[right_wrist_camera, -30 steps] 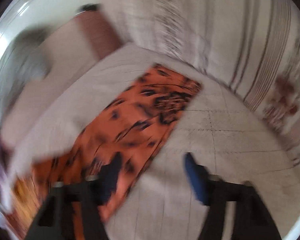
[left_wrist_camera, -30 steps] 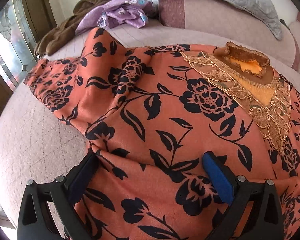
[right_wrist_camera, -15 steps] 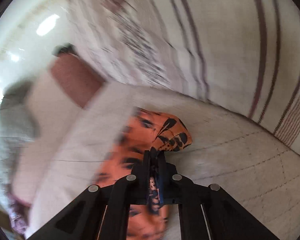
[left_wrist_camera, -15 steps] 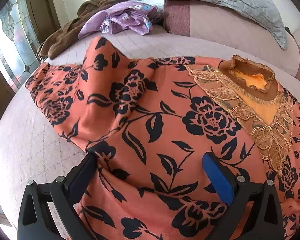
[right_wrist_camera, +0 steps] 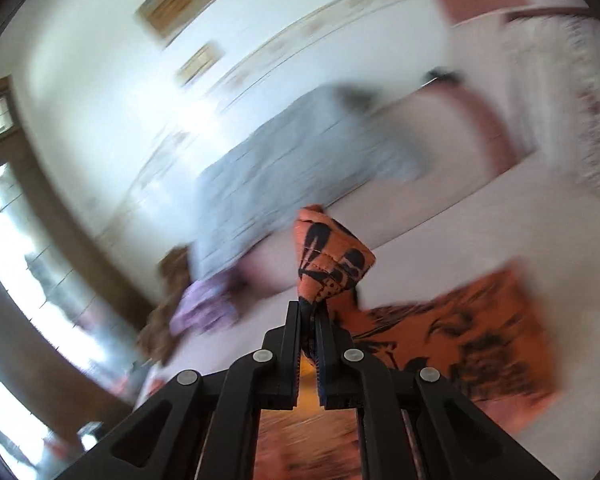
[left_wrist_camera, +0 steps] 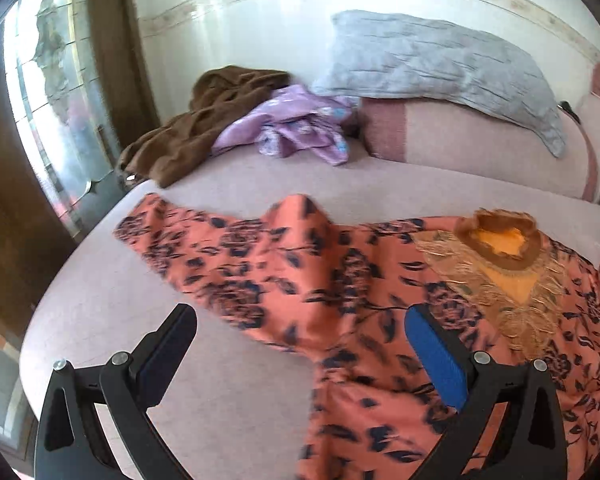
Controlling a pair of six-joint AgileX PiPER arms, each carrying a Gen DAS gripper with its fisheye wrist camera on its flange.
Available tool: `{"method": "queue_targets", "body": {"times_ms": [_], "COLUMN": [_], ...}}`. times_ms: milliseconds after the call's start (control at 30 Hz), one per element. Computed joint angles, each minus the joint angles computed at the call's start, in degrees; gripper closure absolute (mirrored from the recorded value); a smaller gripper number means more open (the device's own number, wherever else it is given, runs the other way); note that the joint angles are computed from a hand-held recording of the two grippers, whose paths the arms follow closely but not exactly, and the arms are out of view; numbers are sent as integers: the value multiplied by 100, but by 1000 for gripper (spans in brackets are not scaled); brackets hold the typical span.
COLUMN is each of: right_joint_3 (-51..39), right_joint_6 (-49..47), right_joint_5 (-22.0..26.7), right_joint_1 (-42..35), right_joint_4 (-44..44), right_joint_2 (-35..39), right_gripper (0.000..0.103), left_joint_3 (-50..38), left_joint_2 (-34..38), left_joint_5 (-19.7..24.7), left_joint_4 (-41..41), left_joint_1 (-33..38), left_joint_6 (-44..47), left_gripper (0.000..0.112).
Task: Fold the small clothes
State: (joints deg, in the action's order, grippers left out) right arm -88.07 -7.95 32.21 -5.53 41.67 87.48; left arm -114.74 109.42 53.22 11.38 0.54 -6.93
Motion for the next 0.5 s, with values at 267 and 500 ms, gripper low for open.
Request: {"method": "queue_targets", "body": {"times_ms": [267, 500], "right_joint_3": [-250, 497], "right_joint_6": [309, -1410], "right_joint_5": [-754, -160], "right_joint_1": [2355, 2260], "right_joint_4": [695, 2332], "right_joint_2": [1638, 1649], "right_gripper": [86, 34], "left_joint_3": [-266, -464], "left_joint_2": [205, 349], "left_joint_5": [194, 493], "left_joint_4": [-328, -1347], "left_joint_1": [680, 781], "left_joint_6": [8, 729], "left_gripper": [9, 9]}}
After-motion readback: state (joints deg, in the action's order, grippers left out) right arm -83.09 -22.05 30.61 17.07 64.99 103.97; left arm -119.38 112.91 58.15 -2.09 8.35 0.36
